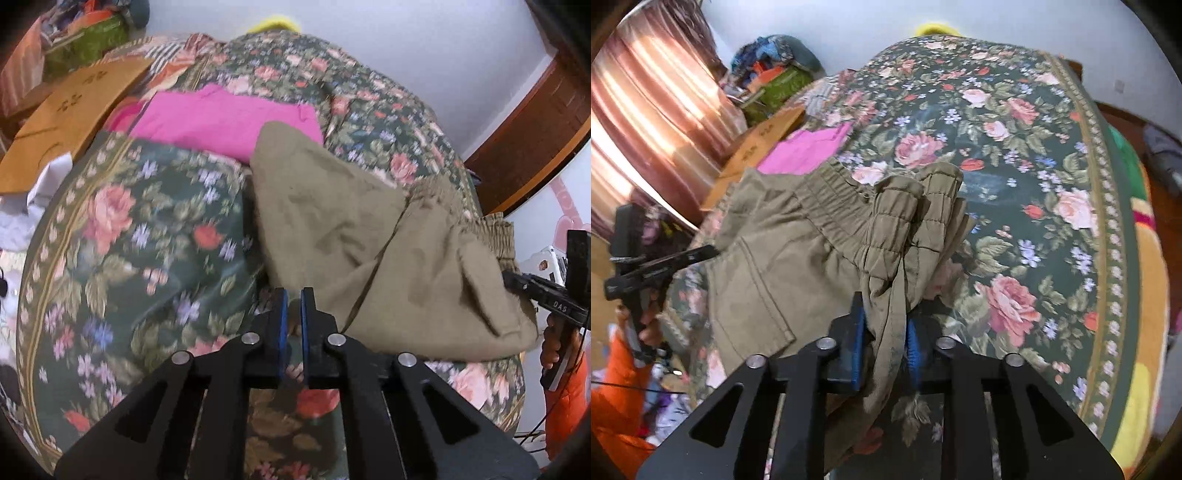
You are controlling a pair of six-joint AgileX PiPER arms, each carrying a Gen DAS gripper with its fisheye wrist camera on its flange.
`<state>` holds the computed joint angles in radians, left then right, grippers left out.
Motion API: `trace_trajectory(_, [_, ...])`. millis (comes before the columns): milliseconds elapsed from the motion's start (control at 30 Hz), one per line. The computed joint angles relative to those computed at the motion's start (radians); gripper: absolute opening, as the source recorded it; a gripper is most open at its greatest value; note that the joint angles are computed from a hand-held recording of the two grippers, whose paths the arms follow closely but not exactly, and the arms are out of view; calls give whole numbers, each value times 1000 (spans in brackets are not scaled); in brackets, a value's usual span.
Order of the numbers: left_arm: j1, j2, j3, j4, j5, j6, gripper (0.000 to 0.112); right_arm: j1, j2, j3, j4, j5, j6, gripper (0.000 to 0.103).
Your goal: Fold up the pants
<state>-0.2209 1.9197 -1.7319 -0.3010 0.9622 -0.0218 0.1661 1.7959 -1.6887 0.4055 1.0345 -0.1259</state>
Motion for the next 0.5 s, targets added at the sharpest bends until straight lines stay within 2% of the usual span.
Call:
trace_trajectory(67, [10, 9, 2, -29, 18, 15, 7, 7, -3, 5, -27, -3, 36, 27])
trace_trajectory(200, [6, 32, -27, -28, 12, 12, 44, -8, 1, -4, -22, 22, 88, 31])
trace_trajectory(233, [3, 34, -34, -25, 5, 9, 50, -8, -9, 3, -32, 20, 105, 33])
trace_trajectory(300, [0, 52, -65, -17, 0, 7, 53, 5, -27, 9, -76, 7, 142, 35])
trace_trajectory(400, [-4, 109, -139, -14, 21, 3, 57, 23, -54, 24, -136, -24, 195, 47])
trace_trajectory(467, [-2, 149, -178, -21, 40, 3, 57, 20, -60, 31, -128, -37, 194, 61])
trace_trajectory(500, [-1, 170, -192, -29, 47, 3, 58, 20, -56, 29, -131, -39, 203, 63])
